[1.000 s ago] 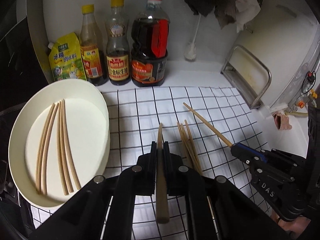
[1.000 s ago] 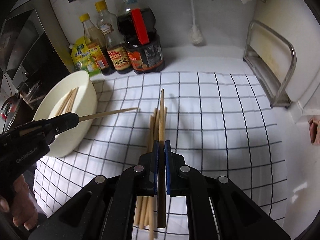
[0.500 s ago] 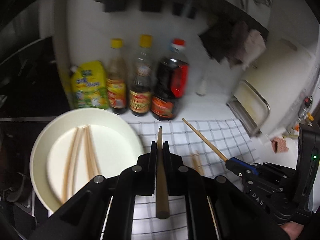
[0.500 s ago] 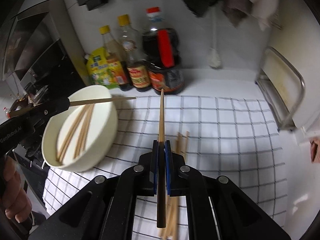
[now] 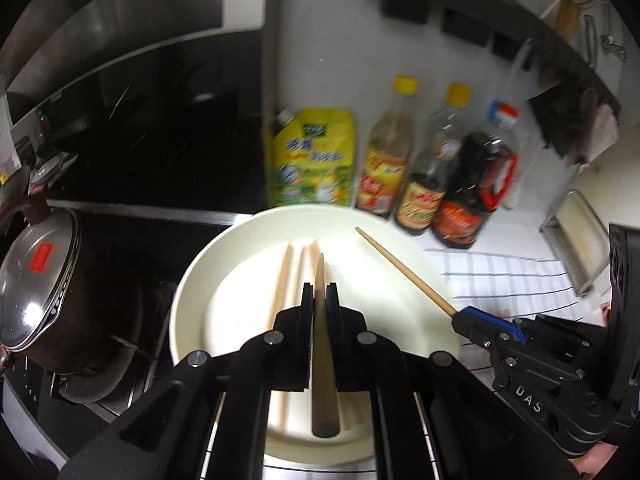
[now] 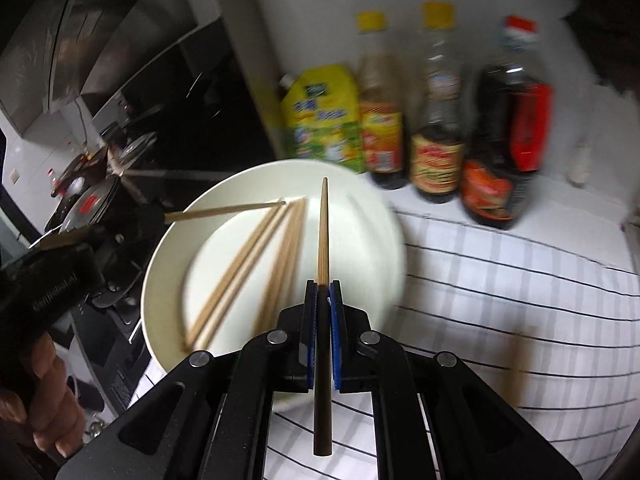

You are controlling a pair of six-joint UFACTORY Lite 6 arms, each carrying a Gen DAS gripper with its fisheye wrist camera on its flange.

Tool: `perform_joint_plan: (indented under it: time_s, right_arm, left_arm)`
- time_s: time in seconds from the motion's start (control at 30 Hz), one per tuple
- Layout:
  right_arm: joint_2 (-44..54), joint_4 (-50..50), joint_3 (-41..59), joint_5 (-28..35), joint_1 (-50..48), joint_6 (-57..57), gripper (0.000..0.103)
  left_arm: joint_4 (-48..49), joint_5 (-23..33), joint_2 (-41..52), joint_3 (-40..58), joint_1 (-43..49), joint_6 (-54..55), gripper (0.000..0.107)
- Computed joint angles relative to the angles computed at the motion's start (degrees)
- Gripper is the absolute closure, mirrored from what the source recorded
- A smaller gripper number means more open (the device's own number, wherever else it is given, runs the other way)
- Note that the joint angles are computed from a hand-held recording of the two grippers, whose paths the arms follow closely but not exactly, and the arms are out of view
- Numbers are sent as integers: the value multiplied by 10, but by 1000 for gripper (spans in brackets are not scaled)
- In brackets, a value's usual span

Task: Organize utensils
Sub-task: 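Carry the chopstick in the left tool into the bowl while the right tool carries its own, then open the left tool in the bowl while the right tool releases its chopstick, then withdraw both open tools from the bowl back over the chopstick pile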

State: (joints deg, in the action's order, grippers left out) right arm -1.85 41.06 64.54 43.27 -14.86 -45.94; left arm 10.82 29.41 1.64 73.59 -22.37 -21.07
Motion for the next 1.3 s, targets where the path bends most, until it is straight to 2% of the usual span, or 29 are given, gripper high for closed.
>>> perform_joint_plan:
  time_s: [0.27,0.47,0.7,0.77,0.83,0.87,1.03,1.3]
  right_arm:
    - [73,-72,17,-67,99,124,97]
    - [111,-103,38,-73,116,166,97]
    - [145,-112,67,-68,117,177,97]
    - [150,-119,70,-66,120,182,97]
    - [146,-116,68,-65,121,180,95]
    - [140,-118,66,-68,121,181,92]
    - [107,-125,53,-73,115,180,92]
    - [65,-115,24,-63,97,166,92]
  left_arm:
    - [-96,-32,58,-24,58,131,100]
    - [-171,-26,119,8,79,218,100]
    - [-191,-7,166,46,84,242,99]
    - [-194,-2,170,48,87,241,94]
    - [-191,1,170,48,91,232,81]
    - [-192,2,170,49,93,231,78]
    - [-182,0,146,37,102,217,58]
    - [-165,-2,97,-2,110,195,55]
